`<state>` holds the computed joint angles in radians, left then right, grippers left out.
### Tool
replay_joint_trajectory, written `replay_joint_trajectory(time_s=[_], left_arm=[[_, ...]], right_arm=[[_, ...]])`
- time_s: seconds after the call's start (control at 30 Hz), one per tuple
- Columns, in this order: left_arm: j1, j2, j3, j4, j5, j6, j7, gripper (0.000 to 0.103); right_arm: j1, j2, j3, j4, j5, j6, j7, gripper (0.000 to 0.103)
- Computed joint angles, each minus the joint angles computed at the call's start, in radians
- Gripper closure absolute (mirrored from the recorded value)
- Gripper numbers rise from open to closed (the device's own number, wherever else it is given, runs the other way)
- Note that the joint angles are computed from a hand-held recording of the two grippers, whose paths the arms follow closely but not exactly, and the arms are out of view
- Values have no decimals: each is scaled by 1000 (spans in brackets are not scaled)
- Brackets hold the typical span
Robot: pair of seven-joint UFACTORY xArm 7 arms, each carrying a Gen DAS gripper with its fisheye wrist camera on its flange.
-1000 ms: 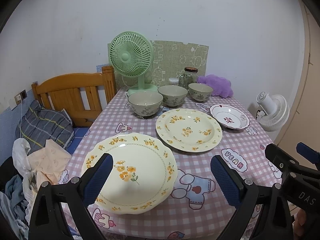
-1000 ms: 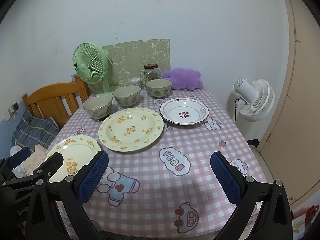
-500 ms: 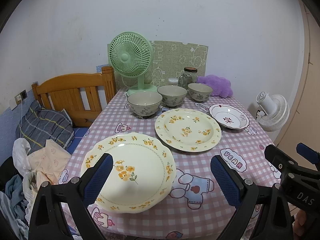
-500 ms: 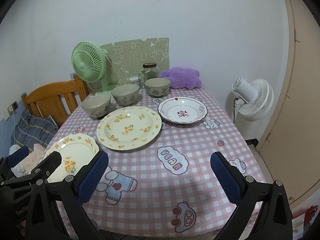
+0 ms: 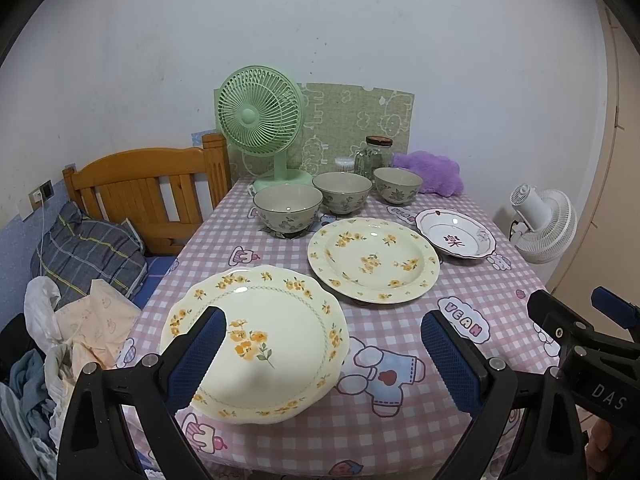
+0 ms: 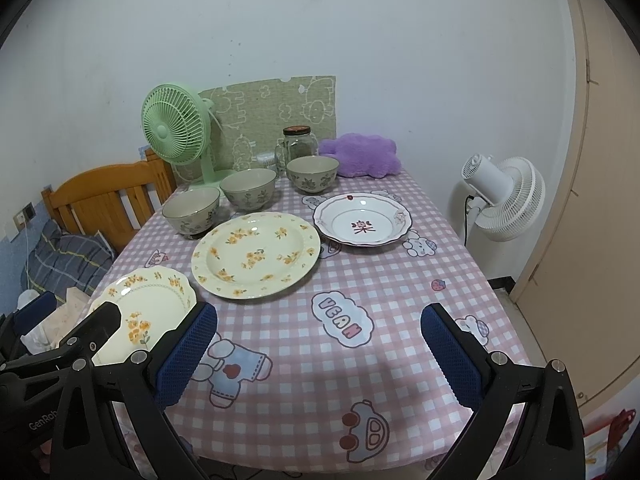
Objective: Organize plates and bowls
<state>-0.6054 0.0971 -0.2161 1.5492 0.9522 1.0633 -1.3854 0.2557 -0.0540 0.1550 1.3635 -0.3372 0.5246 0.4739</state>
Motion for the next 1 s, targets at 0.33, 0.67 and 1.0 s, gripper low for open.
replay_joint_trajectory(time_s=[0.33,0.67,1.0], left_arm=[[-1,-3,-1,-3,2,0,-2,4],[-7,0,-6,1,-1,11,-13,4],[6,-1,8,5,-38,5,3,4]], right_arm=[[-5,-12,1,-12,-4,1,2,0],[-7,-12,1,-14,4,5,-7,0],[-3,-9,11,2,-27,38,-19,0]])
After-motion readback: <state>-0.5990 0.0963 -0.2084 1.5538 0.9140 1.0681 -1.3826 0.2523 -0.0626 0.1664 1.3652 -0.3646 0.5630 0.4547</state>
